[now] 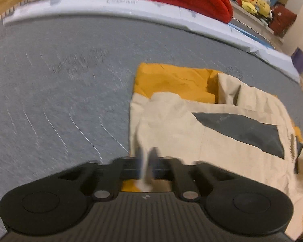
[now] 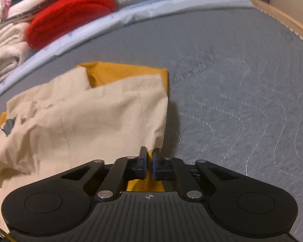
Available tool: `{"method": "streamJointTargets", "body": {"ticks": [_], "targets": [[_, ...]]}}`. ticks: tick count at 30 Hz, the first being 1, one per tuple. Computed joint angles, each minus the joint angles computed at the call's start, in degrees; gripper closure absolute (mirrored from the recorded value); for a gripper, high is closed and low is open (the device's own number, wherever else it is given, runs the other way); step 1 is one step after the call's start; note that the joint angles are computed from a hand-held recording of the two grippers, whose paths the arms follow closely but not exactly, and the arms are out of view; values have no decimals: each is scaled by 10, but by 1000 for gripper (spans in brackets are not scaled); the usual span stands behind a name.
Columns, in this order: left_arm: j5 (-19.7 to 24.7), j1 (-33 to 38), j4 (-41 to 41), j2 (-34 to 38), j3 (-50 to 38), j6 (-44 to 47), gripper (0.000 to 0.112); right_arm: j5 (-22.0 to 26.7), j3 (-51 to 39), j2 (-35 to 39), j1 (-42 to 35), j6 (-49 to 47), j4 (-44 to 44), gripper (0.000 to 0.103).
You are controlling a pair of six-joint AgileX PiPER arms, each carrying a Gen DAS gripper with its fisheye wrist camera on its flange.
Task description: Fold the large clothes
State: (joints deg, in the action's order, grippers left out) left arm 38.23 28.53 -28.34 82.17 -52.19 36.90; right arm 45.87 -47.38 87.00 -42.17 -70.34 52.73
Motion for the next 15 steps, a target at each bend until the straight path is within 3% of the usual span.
{"method": "streamJointTargets", "body": {"ticks": [3, 8, 10, 12, 13, 14, 15], "targets": [[-43, 28, -91, -45, 24, 86, 112, 36, -2, -28, -32, -20, 51, 101], [-64, 80, -373, -114, 66, 320, 112, 62, 21, -71, -81, -122, 226, 101], [-131, 45, -409, -131, 77, 322, 111, 51, 42, -83, -69, -183, 330, 101], [-180, 11, -354, -111, 64, 234, 99, -35, 39, -82, -8, -165, 354, 97], [-172, 6, -312, -78, 43, 176, 68, -88, 26, -68, 30, -121, 331, 88], [-143, 6, -264, -50, 20, 119, 53, -125, 10, -47, 58, -64, 290, 76], [-137, 2, -220, -42, 11, 69, 53, -147, -4, -25, 78, -7, 239, 72]]}}
